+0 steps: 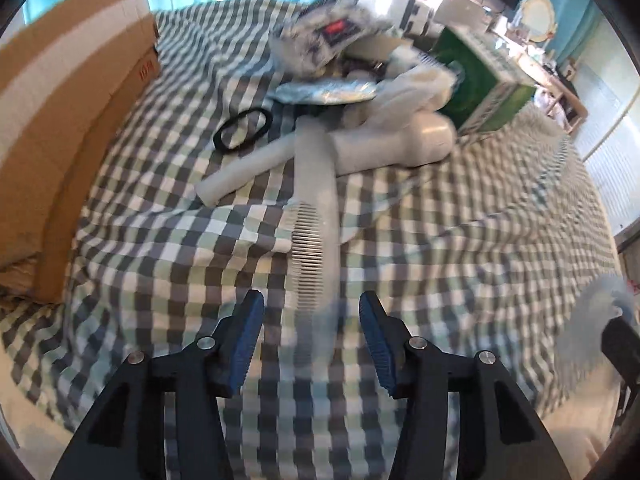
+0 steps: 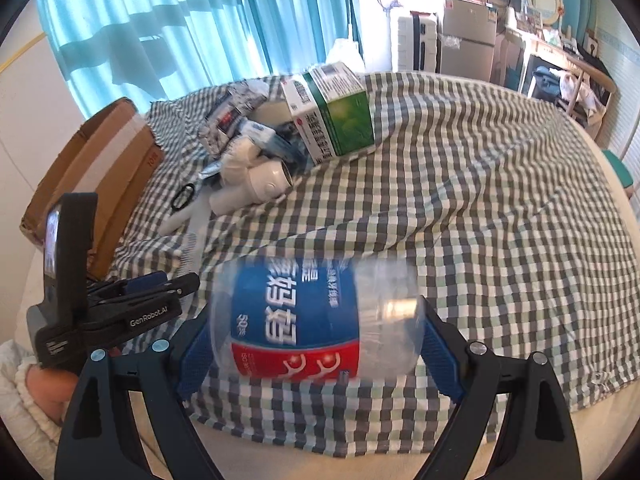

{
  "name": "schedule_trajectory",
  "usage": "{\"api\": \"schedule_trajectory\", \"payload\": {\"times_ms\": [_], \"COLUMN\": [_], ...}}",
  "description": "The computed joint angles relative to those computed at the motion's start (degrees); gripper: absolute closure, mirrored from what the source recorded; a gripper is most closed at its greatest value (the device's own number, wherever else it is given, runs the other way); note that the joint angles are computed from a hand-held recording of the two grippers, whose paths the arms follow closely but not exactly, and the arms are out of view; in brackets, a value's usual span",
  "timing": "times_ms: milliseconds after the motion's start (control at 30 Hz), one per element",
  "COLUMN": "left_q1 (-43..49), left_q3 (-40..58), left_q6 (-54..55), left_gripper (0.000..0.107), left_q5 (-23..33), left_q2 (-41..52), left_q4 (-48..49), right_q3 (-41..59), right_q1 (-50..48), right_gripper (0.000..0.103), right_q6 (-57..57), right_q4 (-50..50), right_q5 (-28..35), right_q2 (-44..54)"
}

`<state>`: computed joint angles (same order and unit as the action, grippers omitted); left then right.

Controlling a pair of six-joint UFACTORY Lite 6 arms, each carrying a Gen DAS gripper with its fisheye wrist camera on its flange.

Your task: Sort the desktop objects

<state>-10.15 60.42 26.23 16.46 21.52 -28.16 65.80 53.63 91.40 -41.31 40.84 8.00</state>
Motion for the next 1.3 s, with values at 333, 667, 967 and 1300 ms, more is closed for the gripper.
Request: {"api": "schedule_trajectory", "payload": {"times_ms": [333,667,967,1300], "left_q1": [0.42,2.58,4.92,9.04], "left_q3": [2.2,-3.08,-6.07,0.54], "left_q6": [13.6,20.45,20.62,19.88], "left_gripper": [0.105,0.105,0.105,0.105], "left_q5": [-1.55,0.06,4.88,13.35], "left_q2": [3.52,-1.55,-9.54,-15.66], "left_q4": [-11.53,-17.14,-17.64,-18.86], "right_q3": [-2.74,0.43,6.77,17.03], "right_q1": [-6.11,-3.74,-4.25,-0.04], "right_gripper": [0.036,0.006,0.008,0.008], "right_q6": [-3.96,-1.52,-3.92,-2.16], "right_q4": [2.62,3.01,6.13,3.23], "right_q5": [-9.49,-7.52,-4.25,6.21], "right_q2": [3.38,5.95,13.63,7.88]}}
